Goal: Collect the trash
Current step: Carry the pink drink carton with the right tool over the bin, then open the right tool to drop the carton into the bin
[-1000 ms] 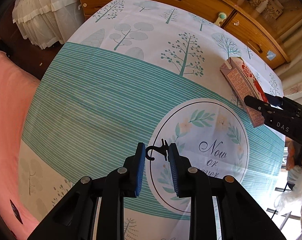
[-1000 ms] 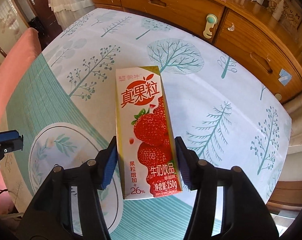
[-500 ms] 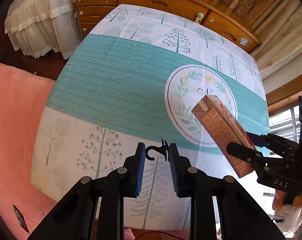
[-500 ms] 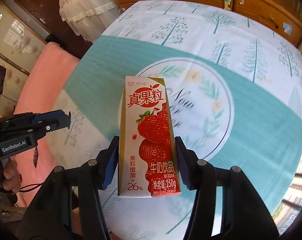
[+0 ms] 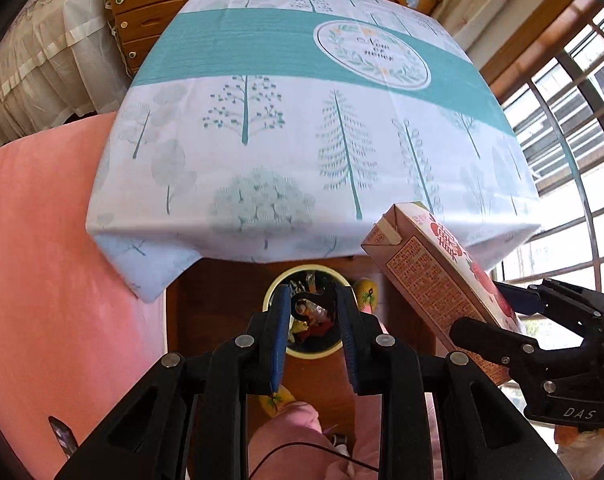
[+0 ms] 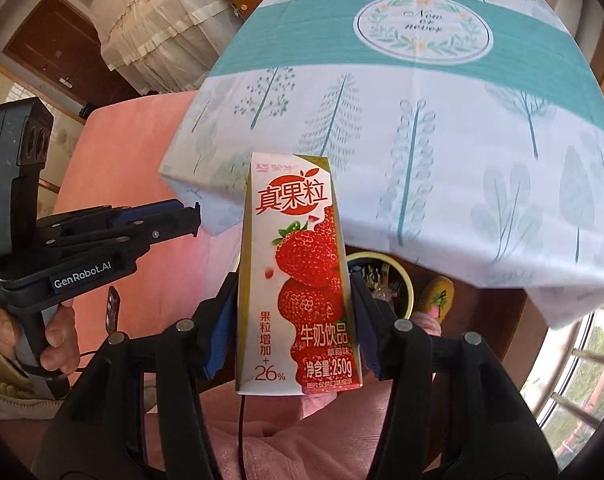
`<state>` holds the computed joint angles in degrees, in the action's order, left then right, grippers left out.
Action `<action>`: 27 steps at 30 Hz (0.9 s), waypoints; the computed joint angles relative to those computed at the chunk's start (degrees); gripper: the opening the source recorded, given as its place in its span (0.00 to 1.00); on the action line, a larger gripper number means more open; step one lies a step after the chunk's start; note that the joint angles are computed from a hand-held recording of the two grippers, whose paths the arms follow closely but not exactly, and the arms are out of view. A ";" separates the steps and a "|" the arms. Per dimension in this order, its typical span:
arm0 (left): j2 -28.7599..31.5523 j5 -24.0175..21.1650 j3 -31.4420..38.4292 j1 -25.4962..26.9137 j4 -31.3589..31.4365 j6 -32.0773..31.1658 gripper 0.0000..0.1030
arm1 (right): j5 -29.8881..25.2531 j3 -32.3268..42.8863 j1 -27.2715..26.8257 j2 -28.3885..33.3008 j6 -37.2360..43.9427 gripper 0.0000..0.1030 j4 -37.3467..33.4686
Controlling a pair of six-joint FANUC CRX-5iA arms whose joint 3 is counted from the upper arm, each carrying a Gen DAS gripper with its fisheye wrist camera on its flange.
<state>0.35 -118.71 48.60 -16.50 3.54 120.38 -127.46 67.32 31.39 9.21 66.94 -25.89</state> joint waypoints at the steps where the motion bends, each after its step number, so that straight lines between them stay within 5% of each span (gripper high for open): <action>1: -1.38 0.58 -2.32 -0.98 0.37 0.49 0.23 | 1.52 -4.86 1.72 -3.28 -0.85 0.49 1.50; 8: -6.77 7.42 -17.23 -7.25 1.59 2.96 0.23 | 6.14 -26.76 9.88 -17.38 -8.09 0.49 6.05; 15: -11.64 21.81 -37.98 -8.58 3.07 3.25 0.23 | 16.63 -51.47 10.05 -25.56 -10.41 0.49 9.58; 27: -11.01 43.32 -59.86 -6.06 1.43 -0.64 0.23 | 40.73 -79.35 7.04 -27.90 -9.27 0.49 12.81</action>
<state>-10.65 -75.39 -11.26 -22.56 4.97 119.74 -86.73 -12.04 38.43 -18.69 57.67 -13.08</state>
